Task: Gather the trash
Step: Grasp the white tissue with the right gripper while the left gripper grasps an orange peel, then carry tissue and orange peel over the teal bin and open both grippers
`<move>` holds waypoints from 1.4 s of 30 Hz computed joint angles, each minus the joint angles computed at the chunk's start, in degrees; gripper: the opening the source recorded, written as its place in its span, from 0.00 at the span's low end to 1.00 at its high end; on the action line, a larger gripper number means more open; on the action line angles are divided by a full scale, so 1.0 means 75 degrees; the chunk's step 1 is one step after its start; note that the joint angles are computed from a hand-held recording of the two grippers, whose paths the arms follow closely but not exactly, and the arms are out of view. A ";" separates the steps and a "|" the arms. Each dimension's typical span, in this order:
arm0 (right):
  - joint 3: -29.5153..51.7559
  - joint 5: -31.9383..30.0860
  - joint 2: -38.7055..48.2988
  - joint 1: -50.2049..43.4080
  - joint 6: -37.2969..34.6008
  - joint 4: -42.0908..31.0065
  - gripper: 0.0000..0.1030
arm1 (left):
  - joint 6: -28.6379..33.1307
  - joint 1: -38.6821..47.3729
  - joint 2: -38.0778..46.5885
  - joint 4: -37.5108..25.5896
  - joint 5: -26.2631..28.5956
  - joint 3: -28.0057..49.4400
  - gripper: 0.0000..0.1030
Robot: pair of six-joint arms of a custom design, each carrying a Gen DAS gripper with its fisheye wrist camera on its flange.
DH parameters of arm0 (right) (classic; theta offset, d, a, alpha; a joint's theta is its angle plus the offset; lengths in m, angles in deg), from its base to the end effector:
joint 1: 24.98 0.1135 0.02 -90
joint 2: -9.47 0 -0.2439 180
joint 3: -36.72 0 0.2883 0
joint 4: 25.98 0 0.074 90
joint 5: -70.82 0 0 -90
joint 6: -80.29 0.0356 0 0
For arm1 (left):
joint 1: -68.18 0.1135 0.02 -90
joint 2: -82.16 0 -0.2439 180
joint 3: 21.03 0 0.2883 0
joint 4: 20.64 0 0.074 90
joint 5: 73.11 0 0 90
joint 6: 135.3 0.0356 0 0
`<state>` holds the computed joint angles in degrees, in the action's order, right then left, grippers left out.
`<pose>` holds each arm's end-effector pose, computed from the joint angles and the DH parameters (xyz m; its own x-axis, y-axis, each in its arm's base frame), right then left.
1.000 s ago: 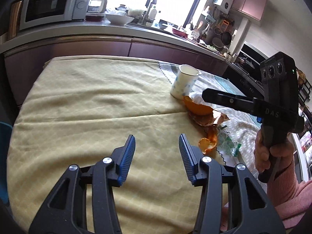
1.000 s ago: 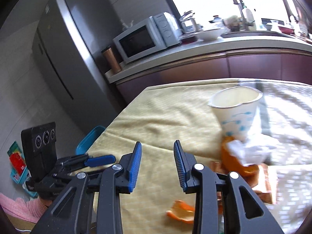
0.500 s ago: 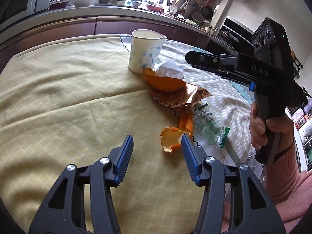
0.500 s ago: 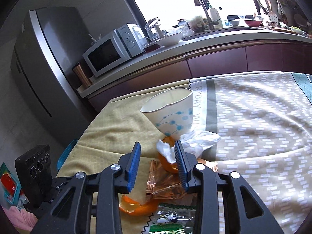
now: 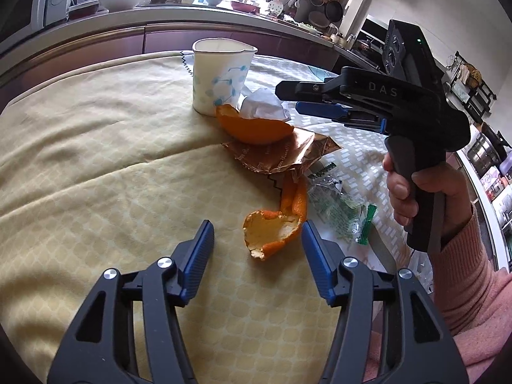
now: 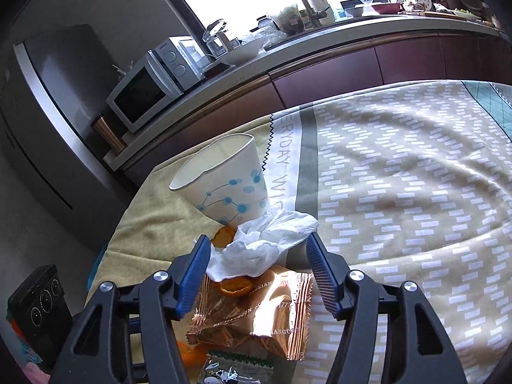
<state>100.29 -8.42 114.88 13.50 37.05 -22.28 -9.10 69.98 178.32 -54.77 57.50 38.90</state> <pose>0.3058 0.2345 0.0890 -0.6928 0.3636 -0.6228 0.0122 0.8694 0.4940 0.3133 -0.0133 0.0904 -0.6446 0.4283 -0.6333 0.7132 0.6353 -0.2962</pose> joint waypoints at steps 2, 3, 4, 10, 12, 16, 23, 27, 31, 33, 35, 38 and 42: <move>0.0100 -0.0180 0.0155 -0.0062 0.0029 0.0039 0.60 | 0.0026 0.0008 0.0003 -0.0047 0.0037 0.0005 0.53; 0.0113 -0.0311 0.0234 -0.0095 0.0062 0.0141 0.60 | 0.0022 -0.0010 -0.0017 -0.0064 0.0051 -0.0004 0.51; 0.0132 -0.0380 0.0284 -0.0113 0.0063 0.0188 0.60 | 0.0074 0.0003 -0.0005 -0.0116 0.0082 0.0014 0.51; 0.0208 -0.0622 0.0465 -0.0148 0.0043 0.0329 0.33 | 0.0162 -0.0011 0.0071 -0.0240 0.0193 0.0063 0.39; 0.0230 -0.0639 0.0481 -0.0123 -0.0026 0.0318 0.17 | 0.0192 0.0007 0.0141 -0.0359 0.0303 0.0122 0.30; 0.0173 -0.0479 0.0413 -0.0050 -0.0119 0.0338 0.12 | 0.0146 0.0040 0.0082 -0.0289 0.0340 0.0063 0.23; -0.0139 -0.0020 0.0059 0.0092 -0.0172 0.0526 0.09 | 0.0155 0.0133 0.0057 -0.0375 0.0480 0.0050 0.05; -0.0347 0.0379 -0.0275 0.0237 -0.0280 0.0589 0.09 | 0.0270 0.0237 -0.0055 -0.0455 0.0618 0.0001 0.04; -0.0544 0.0625 -0.0588 0.0341 -0.0328 0.0673 0.09 | 0.0337 0.0394 -0.0274 -0.0464 0.0719 -0.0108 0.04; -0.0580 0.0722 -0.0690 0.0409 -0.0343 0.0680 0.09 | 0.0365 0.0491 -0.0379 -0.0447 0.0743 -0.0160 0.04; -0.0623 0.0842 -0.0801 0.0503 -0.0339 0.0681 0.09 | 0.0417 0.0631 -0.0463 -0.0480 0.0786 -0.0185 0.04; -0.0679 0.0974 -0.0985 0.0658 -0.0436 0.0701 0.09 | 0.0556 0.0905 -0.0640 -0.0538 0.0856 -0.0241 0.04; -0.0615 0.0956 -0.1063 0.0870 -0.0610 0.0729 0.09 | 0.0904 0.1343 -0.0853 -0.0814 0.1024 -0.0208 0.04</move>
